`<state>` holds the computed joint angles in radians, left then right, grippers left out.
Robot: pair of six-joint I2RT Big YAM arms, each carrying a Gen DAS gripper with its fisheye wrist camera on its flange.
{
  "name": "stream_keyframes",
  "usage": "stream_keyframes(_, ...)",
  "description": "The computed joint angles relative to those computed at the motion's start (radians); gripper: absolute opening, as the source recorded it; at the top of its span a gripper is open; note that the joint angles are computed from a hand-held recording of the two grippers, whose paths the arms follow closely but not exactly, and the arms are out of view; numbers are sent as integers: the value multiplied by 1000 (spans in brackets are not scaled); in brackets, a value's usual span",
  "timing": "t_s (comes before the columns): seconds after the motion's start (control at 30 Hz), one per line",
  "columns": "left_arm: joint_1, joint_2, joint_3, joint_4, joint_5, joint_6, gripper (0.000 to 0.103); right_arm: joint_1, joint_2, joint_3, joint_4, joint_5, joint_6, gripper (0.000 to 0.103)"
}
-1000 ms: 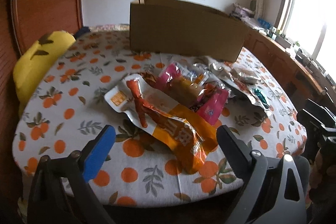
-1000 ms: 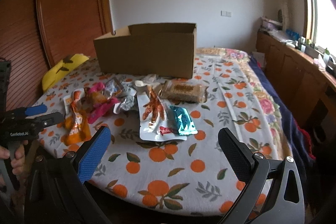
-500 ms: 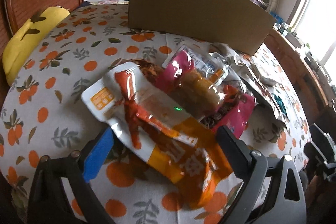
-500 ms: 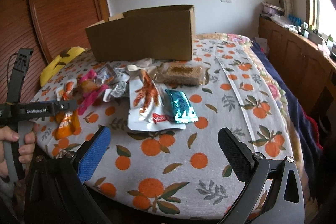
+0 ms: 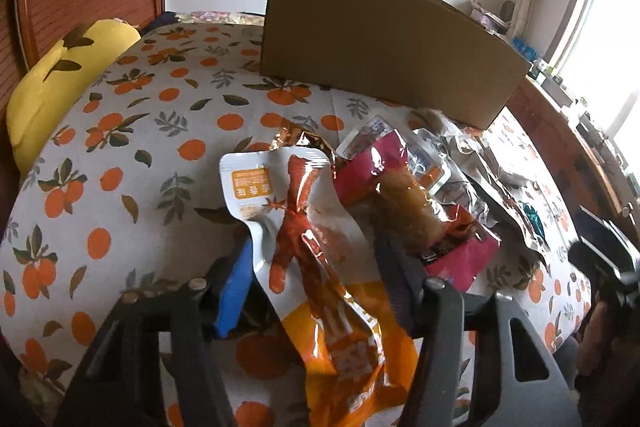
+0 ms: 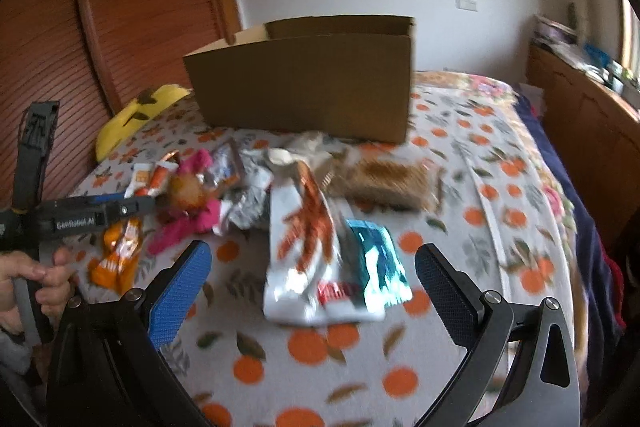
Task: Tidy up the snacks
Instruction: 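Grasp the orange chicken-feet packet with the left tool while the right tool grasps the white chicken-feet packet, then lift the orange packet with the left tool while the right tool lifts the white packet toward the box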
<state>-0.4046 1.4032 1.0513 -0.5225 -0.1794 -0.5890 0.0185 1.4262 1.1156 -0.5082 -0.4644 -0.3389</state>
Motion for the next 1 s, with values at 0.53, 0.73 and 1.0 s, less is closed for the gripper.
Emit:
stream_keyframes(0.53,23,-57,-50,9,37,78,54,74,233,284,-314,15,-144,76)
stream_keyframes(0.73,26,-50,-51,-2,31,101,57,88,267,327,-352,66,-141,67)
stream_keyframes(1.0,22,-39,-44,4,20,124,58,85,261,330,-381,127,-168,56)
